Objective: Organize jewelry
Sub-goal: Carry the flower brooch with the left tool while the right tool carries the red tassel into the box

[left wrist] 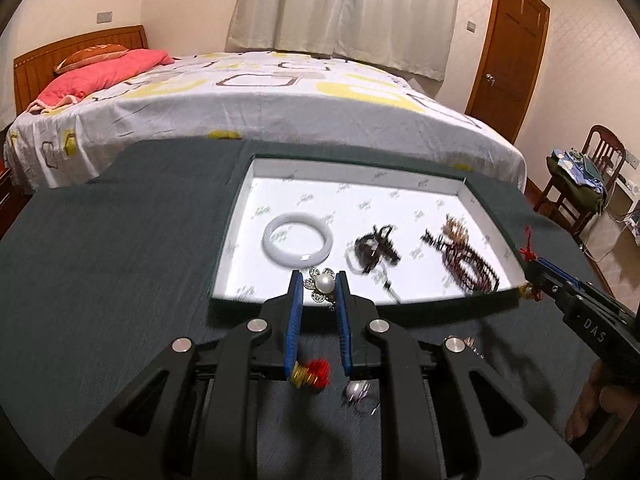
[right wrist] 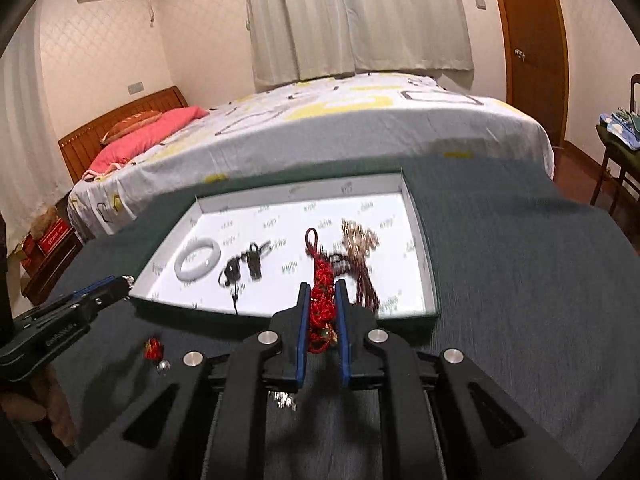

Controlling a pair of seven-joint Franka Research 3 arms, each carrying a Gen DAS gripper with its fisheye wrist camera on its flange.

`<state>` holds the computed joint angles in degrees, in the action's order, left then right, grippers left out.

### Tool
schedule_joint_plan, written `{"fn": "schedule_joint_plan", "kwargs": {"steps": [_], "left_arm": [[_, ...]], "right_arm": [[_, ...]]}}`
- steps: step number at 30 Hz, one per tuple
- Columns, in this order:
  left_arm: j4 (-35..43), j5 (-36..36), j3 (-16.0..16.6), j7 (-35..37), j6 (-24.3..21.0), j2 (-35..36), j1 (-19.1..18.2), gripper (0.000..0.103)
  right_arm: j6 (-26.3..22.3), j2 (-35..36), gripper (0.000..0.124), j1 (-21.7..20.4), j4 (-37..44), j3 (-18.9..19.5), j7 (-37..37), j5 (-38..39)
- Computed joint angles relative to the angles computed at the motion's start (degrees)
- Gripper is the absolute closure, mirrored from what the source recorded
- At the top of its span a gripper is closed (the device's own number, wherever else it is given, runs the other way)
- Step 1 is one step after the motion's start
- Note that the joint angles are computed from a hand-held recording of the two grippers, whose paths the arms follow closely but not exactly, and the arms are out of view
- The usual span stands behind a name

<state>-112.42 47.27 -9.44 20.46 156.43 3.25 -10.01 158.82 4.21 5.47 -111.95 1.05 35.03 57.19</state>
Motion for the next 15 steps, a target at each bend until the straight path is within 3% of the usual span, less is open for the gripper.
{"fn": "schedule_joint_plan", "kwargs": {"steps": [8,15], "left_arm": [[13.31,-3.23,1.55,6.68,-0.91,9.77,-0.83,0.087],[27.16,-12.26,2.78,16.20,-4.78,20.55,-1.67,0.087]], "right_arm": [[1.55,7.94,0.111,-1.08,10.71,1.79,-0.39,0.09],[0.48,18.18,0.111,-1.61,22.74,2.13,11.20,-11.64]]}}
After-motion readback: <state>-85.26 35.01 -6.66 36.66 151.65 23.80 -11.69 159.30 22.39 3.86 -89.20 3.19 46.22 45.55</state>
